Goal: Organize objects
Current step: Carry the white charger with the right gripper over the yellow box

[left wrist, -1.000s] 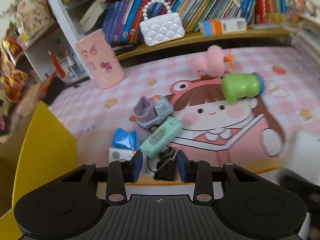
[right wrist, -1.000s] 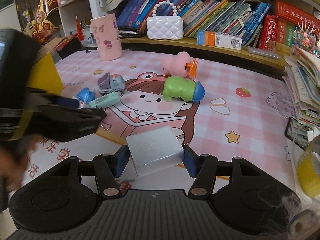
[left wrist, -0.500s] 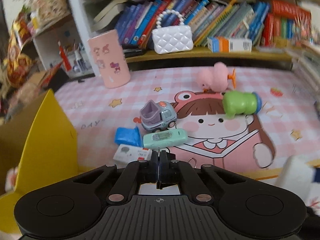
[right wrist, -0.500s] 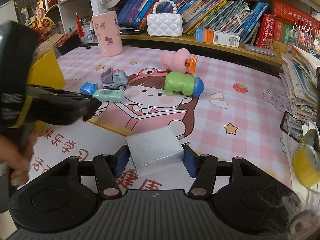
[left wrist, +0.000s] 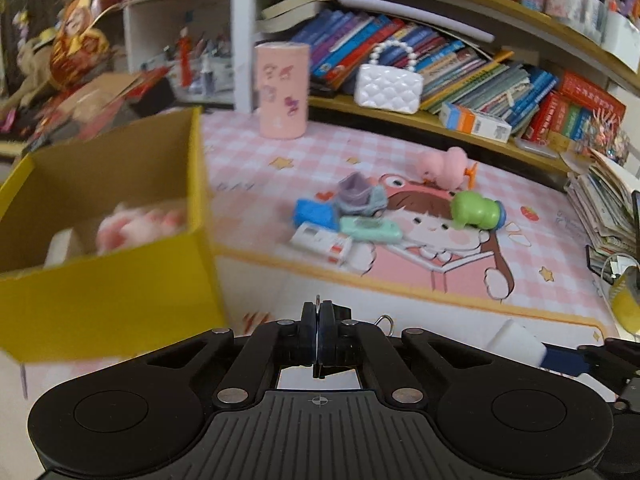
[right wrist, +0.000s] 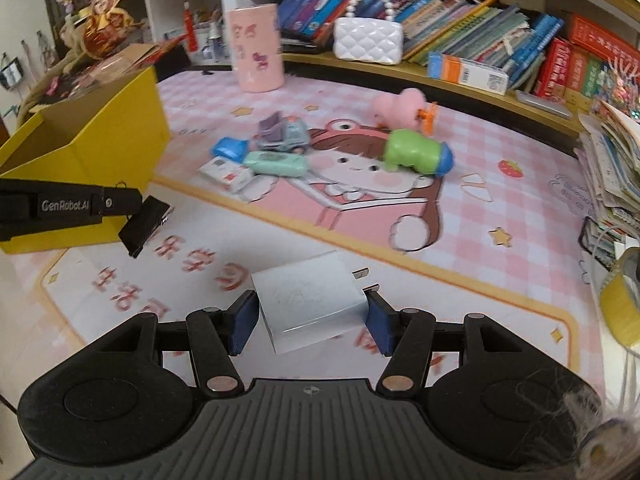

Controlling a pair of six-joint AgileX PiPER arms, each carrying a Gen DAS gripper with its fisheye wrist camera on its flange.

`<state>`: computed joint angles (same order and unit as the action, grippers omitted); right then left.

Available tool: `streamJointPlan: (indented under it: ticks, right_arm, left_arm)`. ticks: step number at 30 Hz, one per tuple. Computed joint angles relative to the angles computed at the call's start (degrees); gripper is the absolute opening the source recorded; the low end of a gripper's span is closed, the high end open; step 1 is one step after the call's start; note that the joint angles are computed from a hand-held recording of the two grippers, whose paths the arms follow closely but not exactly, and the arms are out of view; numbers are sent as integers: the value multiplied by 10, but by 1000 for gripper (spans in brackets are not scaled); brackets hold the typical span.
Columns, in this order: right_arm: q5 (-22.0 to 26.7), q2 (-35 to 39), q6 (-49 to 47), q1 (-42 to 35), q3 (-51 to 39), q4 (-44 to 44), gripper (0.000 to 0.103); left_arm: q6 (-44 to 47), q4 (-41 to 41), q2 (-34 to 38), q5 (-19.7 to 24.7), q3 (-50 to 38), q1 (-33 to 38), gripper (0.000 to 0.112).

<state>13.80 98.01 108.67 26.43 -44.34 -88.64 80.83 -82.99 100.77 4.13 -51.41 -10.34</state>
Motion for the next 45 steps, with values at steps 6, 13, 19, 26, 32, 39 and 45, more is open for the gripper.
streamJointPlan:
  ticks: [6, 13, 19, 26, 32, 39, 45]
  right_arm:
    - [45, 11, -56, 88, -30, 85, 55]
    - [106, 44, -92, 196, -91, 165, 55]
    - [141, 86, -111, 275, -153, 224, 55]
    - [189, 139, -112, 351, -234, 253, 55]
    - [239, 169, -104, 392, -290, 260, 55]
    - [285, 183, -111, 401, -340, 276, 55]
    - [313, 175, -127, 386, -373, 264, 55]
  left_arm:
    - [176, -130, -53, 55, 69, 81, 0]
    - [198, -77, -103, 135, 122, 212, 0]
    - [210, -3, -133, 213, 150, 347, 0]
    - [255, 43, -136, 303, 148, 481, 0]
    - [290, 63, -127, 375, 129, 564, 0]
    - [289, 69, -121, 440, 99, 609, 0]
    - [254, 42, -110, 462, 56, 597, 0]
